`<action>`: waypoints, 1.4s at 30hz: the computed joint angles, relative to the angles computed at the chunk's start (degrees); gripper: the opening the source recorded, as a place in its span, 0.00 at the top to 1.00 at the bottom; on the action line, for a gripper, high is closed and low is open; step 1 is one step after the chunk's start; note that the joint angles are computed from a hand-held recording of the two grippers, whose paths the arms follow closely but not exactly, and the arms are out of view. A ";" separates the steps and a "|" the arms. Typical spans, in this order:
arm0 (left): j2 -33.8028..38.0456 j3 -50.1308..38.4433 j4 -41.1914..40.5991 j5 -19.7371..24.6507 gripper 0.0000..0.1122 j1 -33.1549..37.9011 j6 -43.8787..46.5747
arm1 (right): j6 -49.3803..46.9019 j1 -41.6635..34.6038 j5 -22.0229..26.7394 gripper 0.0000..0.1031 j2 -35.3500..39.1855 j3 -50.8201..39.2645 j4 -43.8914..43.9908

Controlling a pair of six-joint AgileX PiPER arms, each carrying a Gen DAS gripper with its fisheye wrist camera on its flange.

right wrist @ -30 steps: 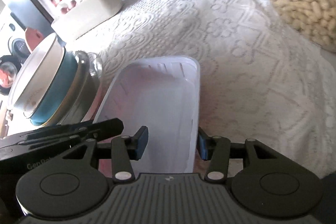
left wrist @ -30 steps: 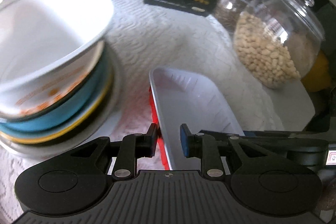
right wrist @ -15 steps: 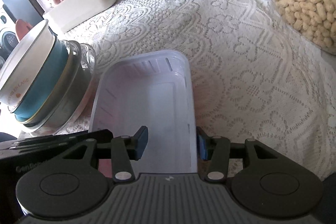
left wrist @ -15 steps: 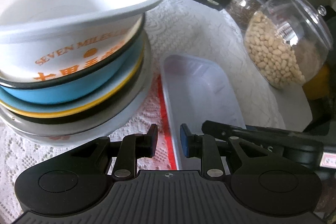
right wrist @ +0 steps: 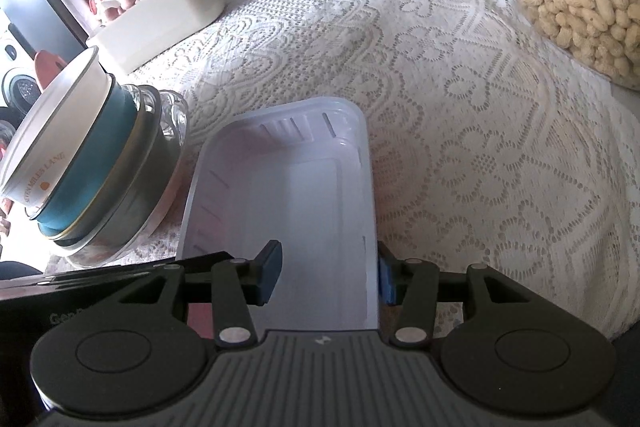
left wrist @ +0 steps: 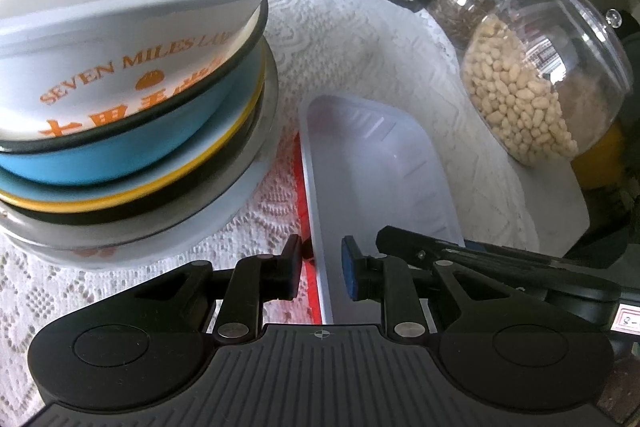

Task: Organize plates and bowls
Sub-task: 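Grasp the tray rim with the left gripper while the right gripper grips the opposite rim, then lift the foil tray off the table with both grippers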

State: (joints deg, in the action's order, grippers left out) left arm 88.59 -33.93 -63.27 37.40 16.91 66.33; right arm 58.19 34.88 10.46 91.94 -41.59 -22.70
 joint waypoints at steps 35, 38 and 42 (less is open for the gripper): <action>-4.97 0.85 3.05 4.99 0.79 3.20 -1.62 | 20.51 2.56 -1.43 0.52 -7.24 6.84 -17.56; -8.98 -0.33 3.21 8.73 0.79 5.81 -1.93 | 22.25 4.78 2.53 0.52 -12.41 6.02 -19.59; -16.08 -3.89 2.04 15.69 0.79 11.75 -1.55 | 27.39 10.21 10.90 0.52 -17.90 0.96 -27.36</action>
State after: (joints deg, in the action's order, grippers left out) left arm 72.51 -37.82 -61.23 53.09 28.66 64.78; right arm 85.57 45.09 21.35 74.03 -40.63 -50.06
